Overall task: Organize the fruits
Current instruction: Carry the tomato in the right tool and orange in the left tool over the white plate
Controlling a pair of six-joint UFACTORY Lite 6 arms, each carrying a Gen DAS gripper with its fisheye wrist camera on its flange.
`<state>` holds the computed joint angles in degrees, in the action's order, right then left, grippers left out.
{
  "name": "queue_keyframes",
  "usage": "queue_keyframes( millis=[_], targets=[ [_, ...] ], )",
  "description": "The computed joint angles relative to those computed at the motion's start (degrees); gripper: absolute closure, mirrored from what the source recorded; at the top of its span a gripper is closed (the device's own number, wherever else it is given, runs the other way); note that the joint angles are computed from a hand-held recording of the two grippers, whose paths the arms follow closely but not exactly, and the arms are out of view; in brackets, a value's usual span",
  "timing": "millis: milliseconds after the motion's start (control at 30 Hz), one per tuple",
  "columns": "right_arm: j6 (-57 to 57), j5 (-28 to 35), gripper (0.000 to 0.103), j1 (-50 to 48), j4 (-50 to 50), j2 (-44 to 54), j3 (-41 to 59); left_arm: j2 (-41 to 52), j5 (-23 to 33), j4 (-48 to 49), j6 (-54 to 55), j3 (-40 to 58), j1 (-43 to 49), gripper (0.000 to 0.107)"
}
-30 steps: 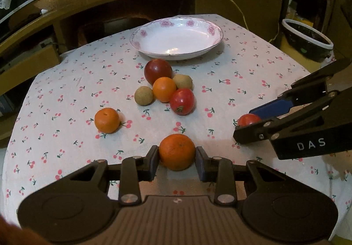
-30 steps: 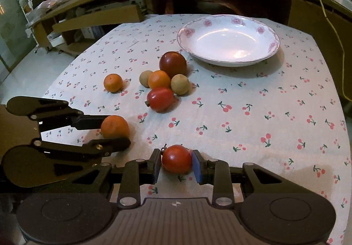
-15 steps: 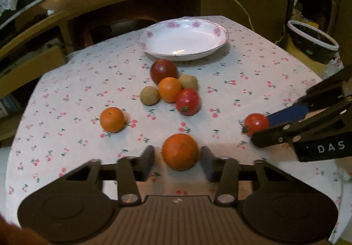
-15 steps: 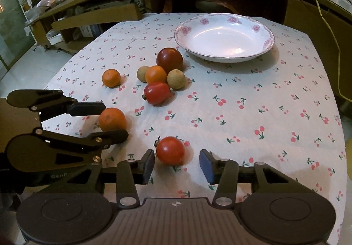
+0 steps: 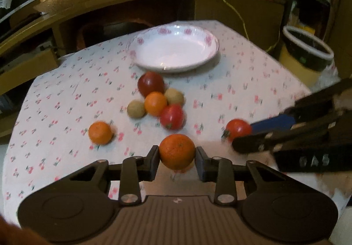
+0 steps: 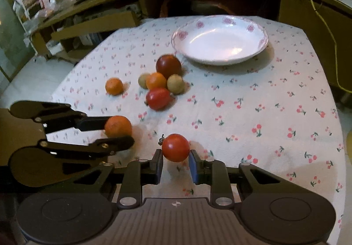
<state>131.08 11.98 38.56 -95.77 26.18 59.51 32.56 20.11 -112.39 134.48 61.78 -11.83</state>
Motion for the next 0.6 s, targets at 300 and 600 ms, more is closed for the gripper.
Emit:
queue_keyframes(
  millis=[300,600],
  targets=[
    [-10.6,-1.4,0.077,-4.2,8.8,3.8,7.9,7.5,-0.7,13.4,-16.5,15.0,-0.6,0.068],
    [-28.6,-1.5,0.077,-11.0,22.3,10.7,19.0,20.5,-2.0,34.9,-41.1,38.0,-2.7,0.068]
  ],
)
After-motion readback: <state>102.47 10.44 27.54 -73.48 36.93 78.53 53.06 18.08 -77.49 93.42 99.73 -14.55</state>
